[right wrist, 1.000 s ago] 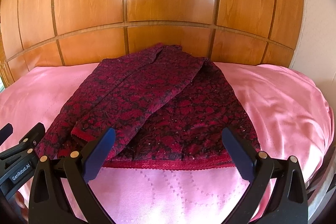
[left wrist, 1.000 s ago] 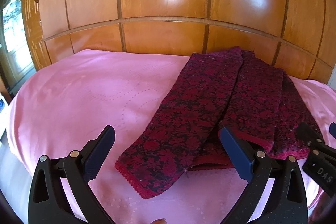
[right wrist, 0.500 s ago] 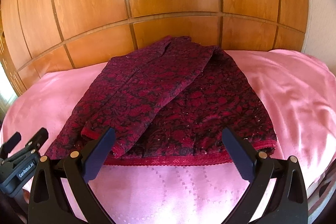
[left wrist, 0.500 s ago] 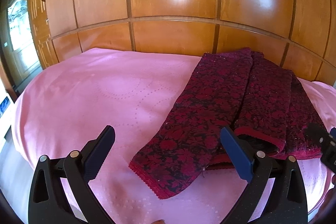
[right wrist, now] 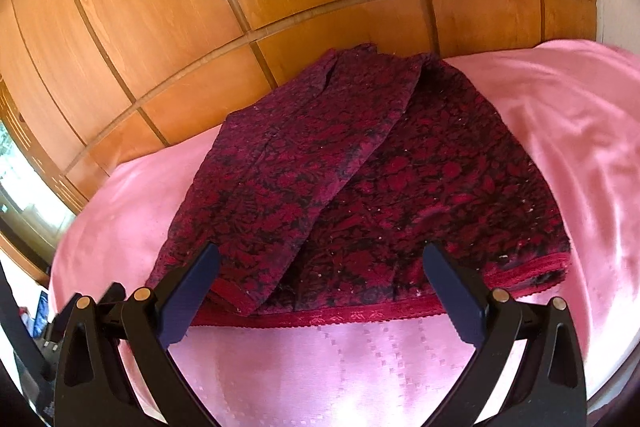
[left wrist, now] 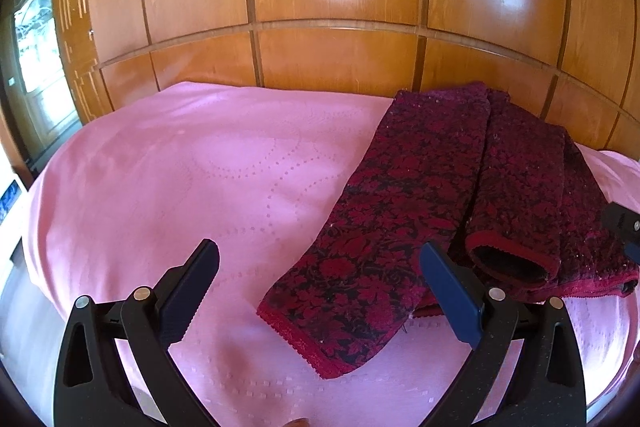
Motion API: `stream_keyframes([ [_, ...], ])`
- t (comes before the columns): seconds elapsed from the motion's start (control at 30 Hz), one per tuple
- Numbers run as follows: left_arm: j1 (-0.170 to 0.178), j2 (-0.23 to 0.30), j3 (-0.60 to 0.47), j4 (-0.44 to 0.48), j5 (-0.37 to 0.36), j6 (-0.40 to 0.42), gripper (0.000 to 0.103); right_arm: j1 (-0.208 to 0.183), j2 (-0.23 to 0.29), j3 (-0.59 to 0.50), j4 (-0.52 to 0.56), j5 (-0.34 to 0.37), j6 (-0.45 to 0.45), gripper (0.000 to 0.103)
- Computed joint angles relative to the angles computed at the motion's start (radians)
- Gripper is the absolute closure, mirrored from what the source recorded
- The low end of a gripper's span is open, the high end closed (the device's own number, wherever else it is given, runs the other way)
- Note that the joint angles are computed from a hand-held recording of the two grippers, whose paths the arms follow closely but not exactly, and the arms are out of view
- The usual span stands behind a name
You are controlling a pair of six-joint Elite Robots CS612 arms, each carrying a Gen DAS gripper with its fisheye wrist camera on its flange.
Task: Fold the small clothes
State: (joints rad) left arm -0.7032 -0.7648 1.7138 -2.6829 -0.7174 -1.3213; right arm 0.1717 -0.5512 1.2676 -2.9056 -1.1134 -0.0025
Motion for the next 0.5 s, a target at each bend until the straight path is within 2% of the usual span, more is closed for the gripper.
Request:
stream_keyframes([
  [0.13, 0.009, 0.005, 0.004, -0.057, -0.048, 0.078, 0.004, -0.006, 0.016, -0.035, 0.057, 0.056, 0.015, 0.003],
  [0.3, 0.019, 0.017, 0.013, -0.133, -0.108, 0.154, 0.004, -0.011, 0.046, -0.099, 0.154, 0.141, 0.019, 0.013],
  [0.37, 0.021, 0.024, 0.011, -0.146, -0.131, 0.204, 0.005, -0.010, 0.062, -0.131, 0.201, 0.145, 0.020, 0.022],
  [0.43, 0.021, 0.035, 0.009, -0.169, -0.153, 0.268, 0.014, -0.008, 0.082, -0.168, 0.247, 0.145, 0.030, 0.023],
  [0.5, 0.023, 0.044, 0.002, -0.166, -0.176, 0.307, 0.018, -0.005, 0.105, -0.208, 0.284, 0.132, 0.046, 0.024],
])
